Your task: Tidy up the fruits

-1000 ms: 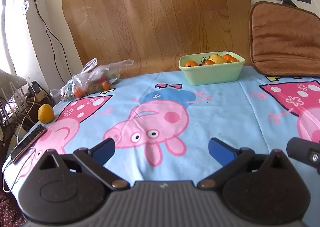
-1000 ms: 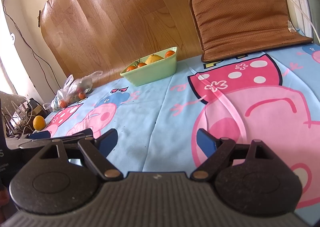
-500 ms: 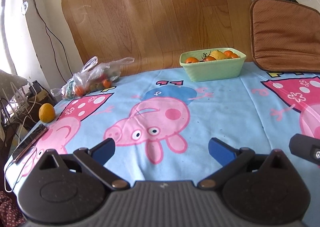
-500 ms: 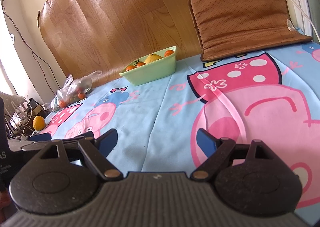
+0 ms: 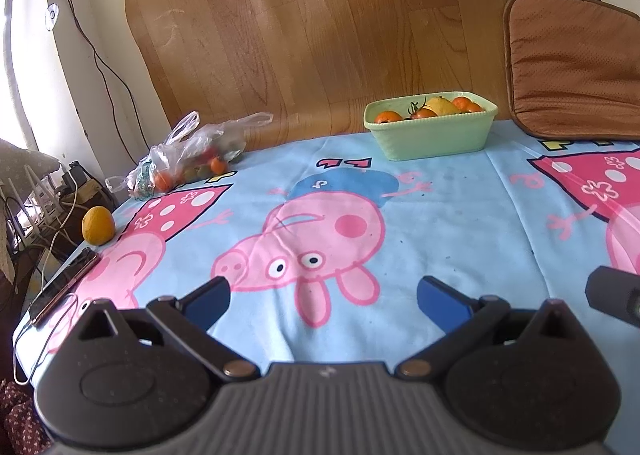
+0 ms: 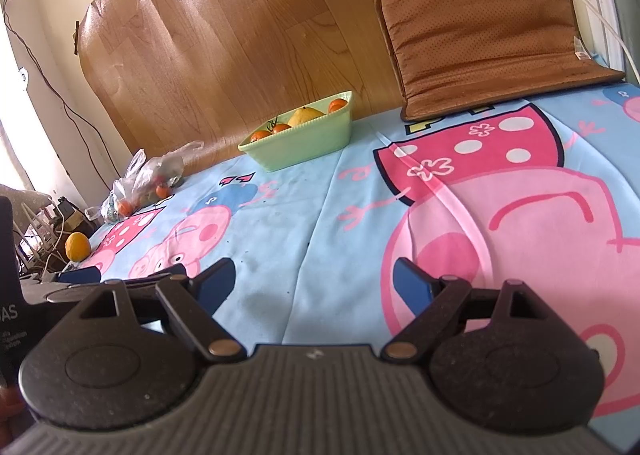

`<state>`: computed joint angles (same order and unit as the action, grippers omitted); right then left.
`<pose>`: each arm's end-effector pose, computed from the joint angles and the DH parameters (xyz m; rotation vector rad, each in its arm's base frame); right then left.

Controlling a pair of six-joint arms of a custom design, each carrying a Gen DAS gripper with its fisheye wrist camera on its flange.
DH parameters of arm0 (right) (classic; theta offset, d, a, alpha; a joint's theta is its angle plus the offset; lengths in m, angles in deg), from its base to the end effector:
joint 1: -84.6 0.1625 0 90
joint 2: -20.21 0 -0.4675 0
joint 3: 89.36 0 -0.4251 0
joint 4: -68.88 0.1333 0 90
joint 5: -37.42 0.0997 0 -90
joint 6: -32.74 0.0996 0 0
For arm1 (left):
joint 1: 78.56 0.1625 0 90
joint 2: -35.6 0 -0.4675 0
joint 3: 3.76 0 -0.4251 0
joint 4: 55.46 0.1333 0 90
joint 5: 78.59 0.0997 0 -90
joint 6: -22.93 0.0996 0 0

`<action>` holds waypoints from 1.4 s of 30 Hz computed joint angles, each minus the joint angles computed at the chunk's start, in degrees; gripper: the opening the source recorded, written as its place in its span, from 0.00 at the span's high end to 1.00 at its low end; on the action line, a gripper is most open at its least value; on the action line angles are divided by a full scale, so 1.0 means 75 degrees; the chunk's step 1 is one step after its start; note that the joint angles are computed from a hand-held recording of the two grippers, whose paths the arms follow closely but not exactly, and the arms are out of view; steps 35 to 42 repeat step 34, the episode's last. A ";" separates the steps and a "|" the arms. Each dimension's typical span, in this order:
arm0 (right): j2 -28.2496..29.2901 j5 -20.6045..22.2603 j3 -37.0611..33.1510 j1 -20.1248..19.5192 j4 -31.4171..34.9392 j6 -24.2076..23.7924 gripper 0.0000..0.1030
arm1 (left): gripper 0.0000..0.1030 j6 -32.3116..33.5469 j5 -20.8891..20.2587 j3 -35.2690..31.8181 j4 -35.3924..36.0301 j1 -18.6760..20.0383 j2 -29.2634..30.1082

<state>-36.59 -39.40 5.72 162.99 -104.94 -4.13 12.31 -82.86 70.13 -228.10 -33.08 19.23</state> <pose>0.0062 -0.7452 0.2936 0.7368 -2.6739 1.1917 -0.3742 -0.7123 -0.0287 0.1611 1.7480 -1.0780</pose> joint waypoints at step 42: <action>0.0034 -0.0055 -0.0046 0.0011 0.0040 0.0023 0.15 | 0.00 -0.0943 -0.0876 0.0333 0.1004 0.0055 -0.0408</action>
